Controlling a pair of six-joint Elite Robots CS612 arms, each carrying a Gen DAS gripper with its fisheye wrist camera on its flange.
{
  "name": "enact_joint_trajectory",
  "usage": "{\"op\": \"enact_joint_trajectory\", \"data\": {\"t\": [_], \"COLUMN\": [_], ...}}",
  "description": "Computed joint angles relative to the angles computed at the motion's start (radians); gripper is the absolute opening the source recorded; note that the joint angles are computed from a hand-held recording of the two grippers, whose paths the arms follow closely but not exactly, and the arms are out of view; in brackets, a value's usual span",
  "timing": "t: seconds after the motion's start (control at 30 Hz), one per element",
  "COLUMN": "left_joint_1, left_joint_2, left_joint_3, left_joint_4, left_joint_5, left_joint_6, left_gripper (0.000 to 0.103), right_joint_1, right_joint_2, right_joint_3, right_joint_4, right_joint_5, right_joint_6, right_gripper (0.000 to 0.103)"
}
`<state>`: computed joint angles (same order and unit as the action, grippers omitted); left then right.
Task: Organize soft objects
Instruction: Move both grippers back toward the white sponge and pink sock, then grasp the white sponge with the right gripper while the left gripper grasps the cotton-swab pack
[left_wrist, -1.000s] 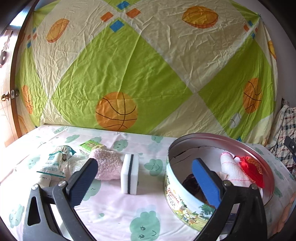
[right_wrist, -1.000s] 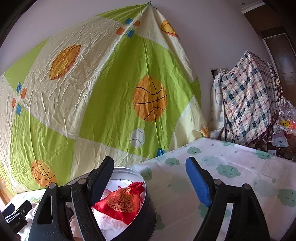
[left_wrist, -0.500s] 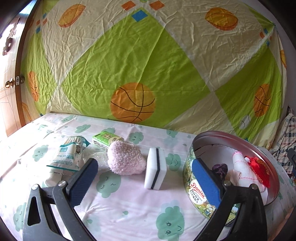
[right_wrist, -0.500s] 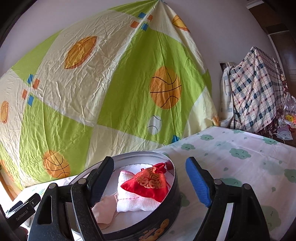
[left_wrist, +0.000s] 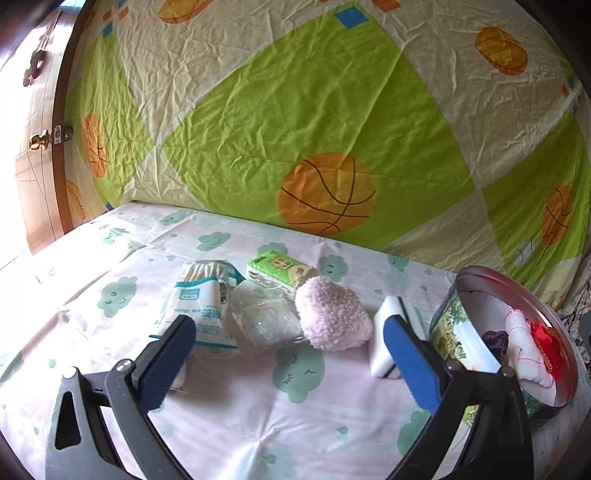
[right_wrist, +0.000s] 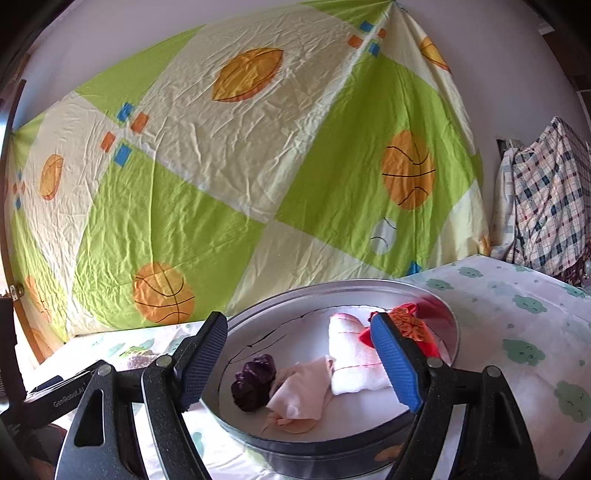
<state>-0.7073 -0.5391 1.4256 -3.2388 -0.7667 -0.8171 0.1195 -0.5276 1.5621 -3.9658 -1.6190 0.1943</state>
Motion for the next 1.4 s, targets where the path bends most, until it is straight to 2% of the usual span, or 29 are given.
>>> {"op": "enact_joint_trajectory", "data": {"t": [0.27,0.4,0.5,0.77,0.87,1.0,1.17,1.27,1.4], "left_joint_1": [0.033,0.044,0.056,0.096,0.106,0.114,0.121,0.126,0.135], "left_joint_2": [-0.027,-0.037,-0.045,-0.069,-0.071,-0.068,-0.051,-0.038,-0.023], "left_joint_3": [0.052,0.068,0.081,0.122,0.125,0.117,0.075,0.035,-0.021], "left_joint_4": [0.023,0.049,0.071,0.077,0.071,0.057,0.059,0.114,0.221], "left_joint_5": [-0.007,0.018,0.034,-0.008,-0.023,-0.047,-0.106,-0.148,-0.213], "left_joint_6": [-0.076,-0.094,-0.112,-0.189,-0.2,-0.189,-0.115,-0.087,-0.086], "left_gripper": [0.102,0.102,0.102,0.102,0.102,0.102,0.102,0.102,0.102], "right_joint_1": [0.038,0.056,0.071,0.104,0.11,0.114,0.116,0.117,0.113], "right_joint_2": [0.0,0.005,0.005,0.019,0.025,0.032,0.038,0.044,0.048], "right_joint_3": [-0.024,-0.047,-0.068,-0.154,-0.195,-0.231,-0.266,-0.288,-0.298], "right_joint_4": [0.087,0.135,0.204,0.443,0.56,0.669,0.784,0.839,0.857], "right_joint_5": [0.076,0.112,0.123,0.151,0.153,0.135,0.122,0.123,0.133], "right_joint_6": [-0.071,-0.102,-0.119,-0.122,-0.116,-0.096,-0.088,-0.076,-0.064], "right_gripper": [0.082,0.07,0.064,0.06,0.046,0.045,0.045,0.04,0.033]}}
